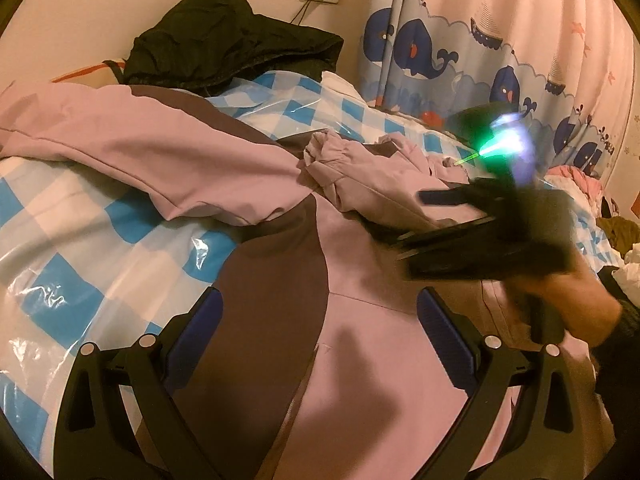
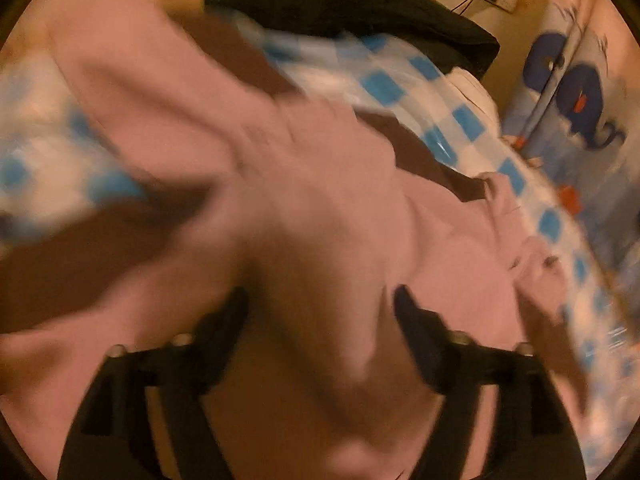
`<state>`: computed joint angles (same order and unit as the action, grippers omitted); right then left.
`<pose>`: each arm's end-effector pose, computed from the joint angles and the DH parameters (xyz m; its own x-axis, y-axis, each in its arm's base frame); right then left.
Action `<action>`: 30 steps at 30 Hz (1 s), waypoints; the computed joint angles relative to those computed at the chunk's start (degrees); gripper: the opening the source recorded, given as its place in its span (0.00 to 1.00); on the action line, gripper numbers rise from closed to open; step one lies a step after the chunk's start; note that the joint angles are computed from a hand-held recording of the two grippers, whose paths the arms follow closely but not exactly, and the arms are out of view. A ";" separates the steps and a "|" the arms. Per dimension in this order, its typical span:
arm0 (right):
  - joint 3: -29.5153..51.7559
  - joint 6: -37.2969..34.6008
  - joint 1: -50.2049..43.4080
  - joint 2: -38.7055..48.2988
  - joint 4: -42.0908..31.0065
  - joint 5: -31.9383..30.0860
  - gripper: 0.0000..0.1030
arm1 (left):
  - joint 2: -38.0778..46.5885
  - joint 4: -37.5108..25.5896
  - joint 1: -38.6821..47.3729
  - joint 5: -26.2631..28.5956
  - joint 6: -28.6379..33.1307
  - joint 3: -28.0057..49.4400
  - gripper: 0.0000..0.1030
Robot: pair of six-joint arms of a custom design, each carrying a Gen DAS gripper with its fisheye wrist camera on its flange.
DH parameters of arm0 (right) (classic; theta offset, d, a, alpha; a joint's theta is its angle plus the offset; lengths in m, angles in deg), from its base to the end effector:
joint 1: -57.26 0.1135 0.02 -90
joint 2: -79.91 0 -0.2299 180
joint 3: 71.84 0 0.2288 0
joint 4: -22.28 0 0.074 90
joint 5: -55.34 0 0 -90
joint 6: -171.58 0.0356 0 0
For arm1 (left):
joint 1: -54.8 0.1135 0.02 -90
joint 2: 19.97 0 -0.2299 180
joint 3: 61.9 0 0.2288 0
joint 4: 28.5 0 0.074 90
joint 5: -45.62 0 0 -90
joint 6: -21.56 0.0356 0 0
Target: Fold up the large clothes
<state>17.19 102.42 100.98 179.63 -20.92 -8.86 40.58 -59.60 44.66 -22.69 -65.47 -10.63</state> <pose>0.2609 0.2280 0.2120 -0.7011 -0.2273 -0.6759 -0.2006 0.9724 -0.1190 0.2087 -0.0507 0.2074 -0.6140 0.1587 -0.7731 0.4732 0.8580 -0.1996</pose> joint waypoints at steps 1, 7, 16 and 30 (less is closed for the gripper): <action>-3.59 1.30 -0.23 -4.86 1.51 -0.48 0.83 | 0.38 0.03 0.97 1.58 0.51 0.44 0.91; -20.09 15.84 -12.10 -32.51 -7.61 9.51 0.85 | -2.10 -2.69 1.60 3.33 0.12 7.49 0.91; -41.34 20.14 -31.04 -30.41 2.81 -1.79 0.87 | 35.62 -5.45 -21.86 -13.79 2.14 44.30 0.92; -54.85 12.57 -49.10 -48.49 4.71 -15.92 0.93 | 41.19 -9.68 -24.49 -26.01 4.20 42.95 0.93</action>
<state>-37.66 114.99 51.87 131.14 -16.21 -24.78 81.77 -69.28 20.17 -48.70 -61.26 32.32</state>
